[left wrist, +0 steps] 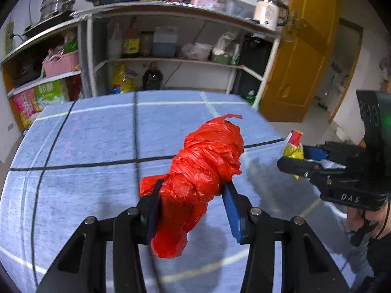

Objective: Collect trash
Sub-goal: 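Carry the red bag and yellow bag over the wastebasket and release both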

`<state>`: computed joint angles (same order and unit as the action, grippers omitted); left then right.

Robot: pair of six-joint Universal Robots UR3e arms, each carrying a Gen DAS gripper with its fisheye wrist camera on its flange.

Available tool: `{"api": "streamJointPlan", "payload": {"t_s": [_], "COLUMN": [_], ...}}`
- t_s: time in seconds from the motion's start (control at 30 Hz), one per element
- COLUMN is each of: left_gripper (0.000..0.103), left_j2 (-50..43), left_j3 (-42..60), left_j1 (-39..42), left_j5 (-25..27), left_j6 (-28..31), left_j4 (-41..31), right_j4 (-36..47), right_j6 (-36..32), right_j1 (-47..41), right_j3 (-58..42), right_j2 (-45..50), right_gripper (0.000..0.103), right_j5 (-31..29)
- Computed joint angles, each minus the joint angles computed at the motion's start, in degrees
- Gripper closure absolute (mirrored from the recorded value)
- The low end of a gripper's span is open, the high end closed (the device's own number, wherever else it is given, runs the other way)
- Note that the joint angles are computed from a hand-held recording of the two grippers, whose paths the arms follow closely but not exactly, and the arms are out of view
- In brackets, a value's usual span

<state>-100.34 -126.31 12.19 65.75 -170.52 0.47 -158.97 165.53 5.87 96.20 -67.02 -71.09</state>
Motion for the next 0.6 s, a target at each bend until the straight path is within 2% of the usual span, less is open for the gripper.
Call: {"api": "streamJointPlan", "payload": {"t_s": [0.2, 0.33, 0.6], "left_gripper": [0.054, 0.054, 0.054], "left_j2": [2.58, 1.98, -6.25], "left_j3": [1.69, 4.13, 14.78], "left_j1": [-8.45, -15.30, -29.09], "left_j5": [2.12, 3.98, 8.75], "left_j6": [-5.77, -9.00, -15.22], "left_j4": [0.38, 0.75, 0.23], "right_j4": [-4.71, -3.44, 8.44], "right_j6": [-0.65, -2.93, -13.79], "right_j1": [-8.81, -16.64, -36.38], "right_j3": [17.74, 27.07, 39.34], "right_j2": [-15.94, -26.51, -46.18], "right_gripper": [0.062, 0.061, 0.061], "right_j5": [2.96, 6.64, 15.86]}}
